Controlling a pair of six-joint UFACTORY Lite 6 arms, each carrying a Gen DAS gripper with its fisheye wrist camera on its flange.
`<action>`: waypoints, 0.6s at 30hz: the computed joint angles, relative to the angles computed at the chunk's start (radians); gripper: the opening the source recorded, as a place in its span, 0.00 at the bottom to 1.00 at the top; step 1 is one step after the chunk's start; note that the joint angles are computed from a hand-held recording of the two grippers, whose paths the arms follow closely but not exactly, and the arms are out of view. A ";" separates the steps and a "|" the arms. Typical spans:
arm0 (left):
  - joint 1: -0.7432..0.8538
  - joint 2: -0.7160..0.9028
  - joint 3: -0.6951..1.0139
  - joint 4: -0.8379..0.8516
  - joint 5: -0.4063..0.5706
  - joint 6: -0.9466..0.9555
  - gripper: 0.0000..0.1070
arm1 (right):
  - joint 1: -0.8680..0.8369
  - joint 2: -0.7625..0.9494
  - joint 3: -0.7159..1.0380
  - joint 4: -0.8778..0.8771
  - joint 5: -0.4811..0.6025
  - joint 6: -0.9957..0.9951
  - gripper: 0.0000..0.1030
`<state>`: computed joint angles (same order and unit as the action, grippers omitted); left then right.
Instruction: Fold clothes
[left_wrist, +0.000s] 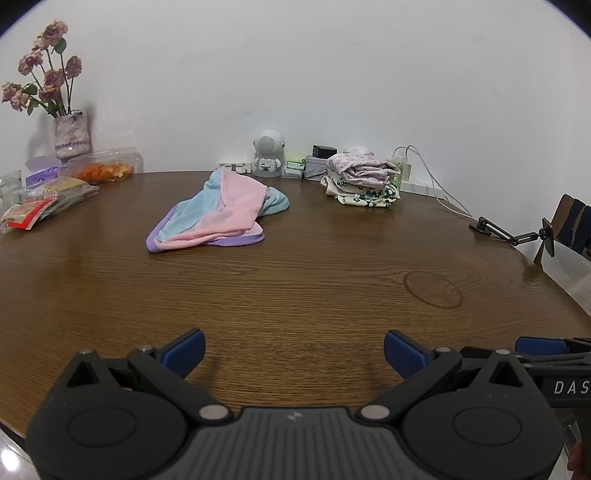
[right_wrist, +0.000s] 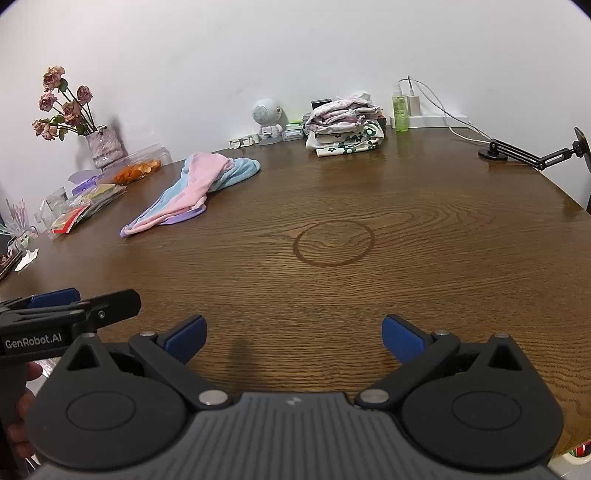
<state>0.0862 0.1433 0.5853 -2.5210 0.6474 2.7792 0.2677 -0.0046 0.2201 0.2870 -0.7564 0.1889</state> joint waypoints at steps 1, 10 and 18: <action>0.000 0.002 0.001 0.001 -0.001 -0.001 0.96 | 0.000 0.001 0.000 0.000 0.000 0.000 1.00; 0.004 0.015 0.011 0.011 0.002 -0.006 0.96 | 0.018 0.012 -0.001 0.021 -0.011 -0.013 1.00; 0.008 0.021 0.011 0.017 0.007 -0.006 0.96 | 0.023 0.017 0.001 0.025 -0.011 -0.017 1.00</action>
<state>0.0945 0.1646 0.5964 -2.5041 0.6541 2.7727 0.2903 0.0124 0.2216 0.3117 -0.7672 0.1715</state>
